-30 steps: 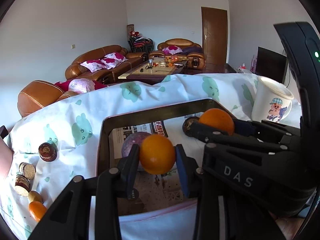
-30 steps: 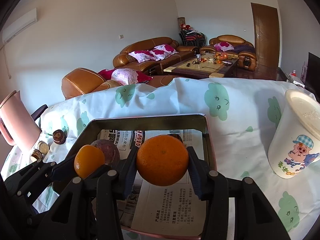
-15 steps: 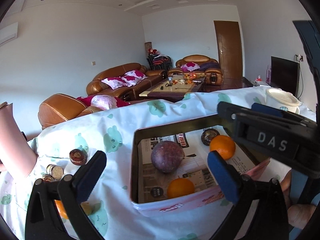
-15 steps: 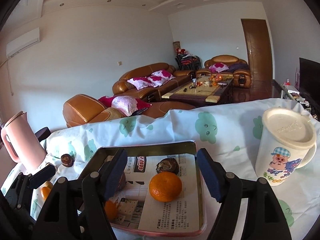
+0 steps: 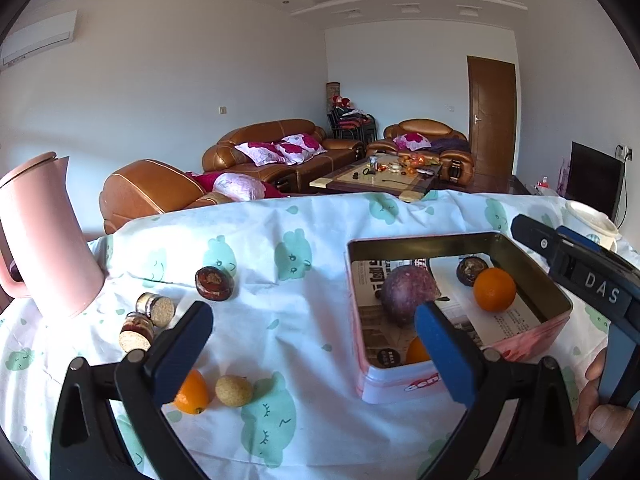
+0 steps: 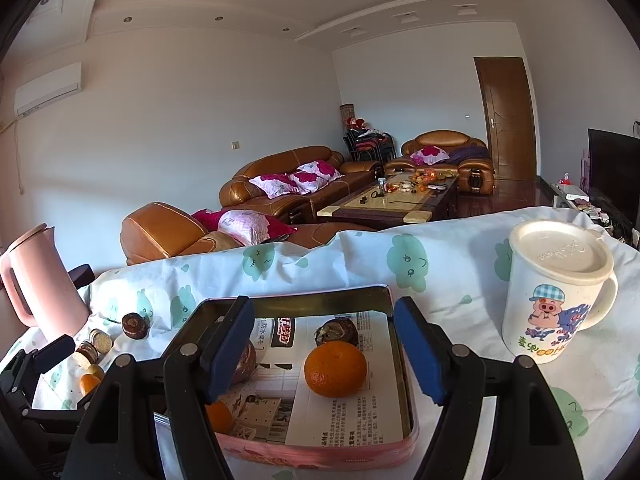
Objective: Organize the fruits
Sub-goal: 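Open both tools to drop the oranges into the tin box, then grasp the small yellow-brown round fruit with the right tool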
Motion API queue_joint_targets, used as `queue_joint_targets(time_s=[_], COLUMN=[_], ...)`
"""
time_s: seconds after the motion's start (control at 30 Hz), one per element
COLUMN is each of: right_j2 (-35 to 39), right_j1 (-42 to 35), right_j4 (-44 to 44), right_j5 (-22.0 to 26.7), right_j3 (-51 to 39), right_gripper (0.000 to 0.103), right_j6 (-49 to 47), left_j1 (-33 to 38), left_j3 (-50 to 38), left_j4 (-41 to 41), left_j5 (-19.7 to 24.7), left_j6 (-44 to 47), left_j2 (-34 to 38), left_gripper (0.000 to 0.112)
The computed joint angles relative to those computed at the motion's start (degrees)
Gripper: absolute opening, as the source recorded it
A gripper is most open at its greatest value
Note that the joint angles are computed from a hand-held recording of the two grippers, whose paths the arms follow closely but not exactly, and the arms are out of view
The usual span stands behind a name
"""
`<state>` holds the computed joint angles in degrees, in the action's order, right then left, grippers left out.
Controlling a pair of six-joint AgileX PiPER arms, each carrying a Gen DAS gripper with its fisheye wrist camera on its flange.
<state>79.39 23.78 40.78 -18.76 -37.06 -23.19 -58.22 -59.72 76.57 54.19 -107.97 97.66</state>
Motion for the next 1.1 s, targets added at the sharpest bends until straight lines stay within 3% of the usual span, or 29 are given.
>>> queue_joint_targets(time_s=[0.43,0.8,1.1], right_j2=[-5.62,-4.71,2.31], right_j1=[8.50,23.23,28.54], right_j4=[21.26,38.87,44.55], right_j5=[-5.62,-12.40,-9.06], right_j3=[4.96,3.26,-3.56], right_gripper=[0.074,0.074,0.074], right_j6=[-14.05,-28.74,-32.76], left_j1=[1.20,3.09,10.33], left_j3=[5.31,11.88,18.23], left_j4=[-0.67,-0.19,-2.50], left_j5=[-2.42,-3.08,0.17], left_j6=[-1.16,-1.12,4.52], left_j2=[-4.56,-10.23,-16.48], left_gripper=[0.103,0.103,0.103])
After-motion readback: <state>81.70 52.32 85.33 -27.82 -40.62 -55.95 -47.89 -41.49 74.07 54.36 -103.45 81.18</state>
